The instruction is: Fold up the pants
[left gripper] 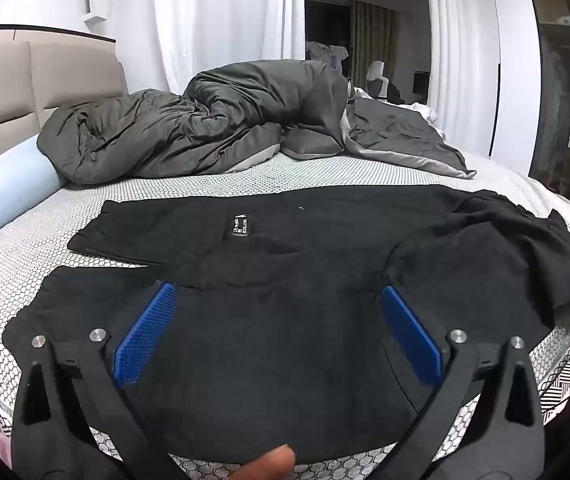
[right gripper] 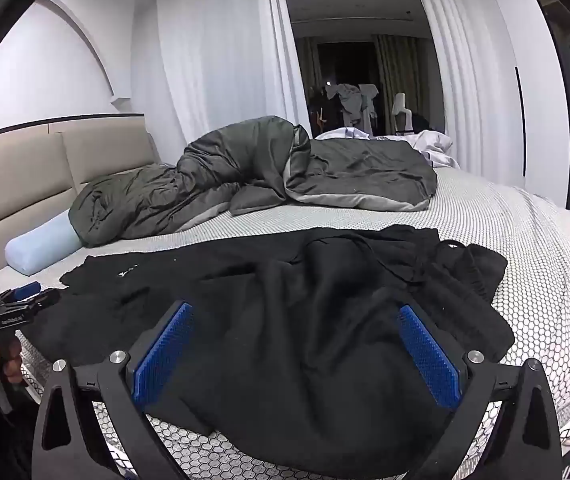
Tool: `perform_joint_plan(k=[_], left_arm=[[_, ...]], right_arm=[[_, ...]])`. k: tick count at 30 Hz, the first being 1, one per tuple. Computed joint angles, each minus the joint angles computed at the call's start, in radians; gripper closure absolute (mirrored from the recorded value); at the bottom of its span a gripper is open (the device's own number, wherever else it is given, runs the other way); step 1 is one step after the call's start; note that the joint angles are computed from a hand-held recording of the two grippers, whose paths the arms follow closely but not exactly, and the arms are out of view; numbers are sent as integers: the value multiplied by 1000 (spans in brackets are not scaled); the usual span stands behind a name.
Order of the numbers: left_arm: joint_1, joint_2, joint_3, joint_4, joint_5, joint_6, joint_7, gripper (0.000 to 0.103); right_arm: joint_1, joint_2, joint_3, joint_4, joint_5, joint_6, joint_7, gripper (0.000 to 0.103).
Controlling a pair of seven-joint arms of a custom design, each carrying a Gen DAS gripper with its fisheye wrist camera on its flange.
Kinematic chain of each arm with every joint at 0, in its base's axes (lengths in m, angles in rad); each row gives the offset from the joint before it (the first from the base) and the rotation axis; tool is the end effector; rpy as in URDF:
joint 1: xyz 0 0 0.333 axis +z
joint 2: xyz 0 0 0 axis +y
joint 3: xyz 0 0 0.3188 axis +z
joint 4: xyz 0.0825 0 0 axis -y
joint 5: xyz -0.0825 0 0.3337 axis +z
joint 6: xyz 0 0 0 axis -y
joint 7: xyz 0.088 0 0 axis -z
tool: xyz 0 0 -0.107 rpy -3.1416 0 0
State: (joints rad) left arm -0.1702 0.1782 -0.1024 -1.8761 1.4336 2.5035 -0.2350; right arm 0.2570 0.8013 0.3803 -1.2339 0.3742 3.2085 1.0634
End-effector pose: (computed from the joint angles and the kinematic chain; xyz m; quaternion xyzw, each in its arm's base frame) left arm 0.5715 -0.1630 0.4872 -0.7316 0.4388 -0.2899 0.4338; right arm 0.6815 0.3132 0.4668 -0.6981 0.4334 -0.2273 0.5226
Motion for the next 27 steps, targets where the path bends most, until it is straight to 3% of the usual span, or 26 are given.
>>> perform_joint_plan(k=[10, 27], left_arm=[[7, 12, 6, 11, -27, 16, 0, 1], [0, 46, 26, 46, -63, 22, 30, 1]], right_arm=[[71, 1, -113, 31, -7, -32, 70, 0], [67, 1, -112, 21, -23, -24, 86, 0]])
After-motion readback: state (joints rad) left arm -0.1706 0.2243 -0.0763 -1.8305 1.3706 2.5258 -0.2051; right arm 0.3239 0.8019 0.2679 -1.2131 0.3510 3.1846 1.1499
